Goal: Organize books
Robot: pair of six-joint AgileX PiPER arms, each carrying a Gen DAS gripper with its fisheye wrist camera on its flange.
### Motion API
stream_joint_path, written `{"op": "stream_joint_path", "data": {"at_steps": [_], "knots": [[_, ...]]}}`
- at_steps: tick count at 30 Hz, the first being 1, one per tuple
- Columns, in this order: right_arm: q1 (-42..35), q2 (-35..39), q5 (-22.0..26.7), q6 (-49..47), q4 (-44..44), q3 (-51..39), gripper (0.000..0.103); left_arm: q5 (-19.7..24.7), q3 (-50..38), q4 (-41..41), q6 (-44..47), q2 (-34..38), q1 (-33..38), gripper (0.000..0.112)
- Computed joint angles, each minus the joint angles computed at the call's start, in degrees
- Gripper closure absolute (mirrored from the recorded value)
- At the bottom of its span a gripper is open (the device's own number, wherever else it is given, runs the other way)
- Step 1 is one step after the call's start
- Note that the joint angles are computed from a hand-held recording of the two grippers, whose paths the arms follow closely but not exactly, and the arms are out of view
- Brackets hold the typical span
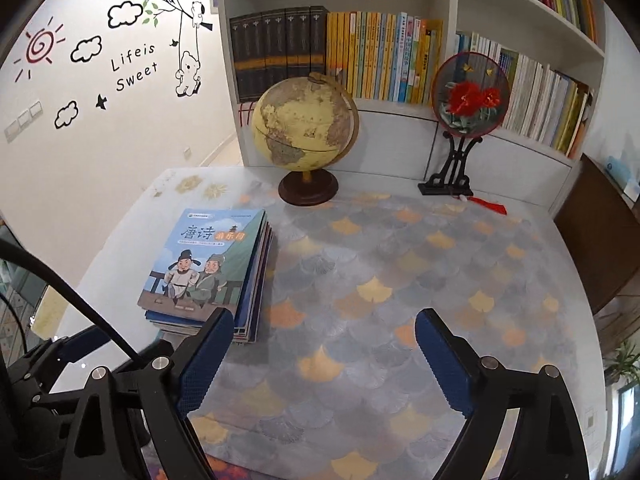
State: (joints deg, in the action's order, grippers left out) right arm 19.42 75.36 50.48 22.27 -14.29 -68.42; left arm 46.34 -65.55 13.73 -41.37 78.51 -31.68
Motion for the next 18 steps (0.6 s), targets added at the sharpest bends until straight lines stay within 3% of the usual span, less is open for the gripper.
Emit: {"op": "stream_joint_path", "data": {"at_steps": [7, 14, 18], "knots": [[-4.1, -3.8, -1.0, -8.6, 8.0, 3.4, 0.012, 7.1, 0.4, 13.3, -17.3, -1.3, -9.6, 0.029], [-2.4, -5.6, 0.0, -10.8, 9.3, 5.3, 0.012, 6.8, 5.1, 12.8, -25.1, -4.0, -11.1, 0.029], [-0.6, -5.7, 0.6, -8.3, 7.2, 4.8, 0.012, 6.7, 3.0, 13.1, -21.6, -2.5, -9.5, 0.029]]}}
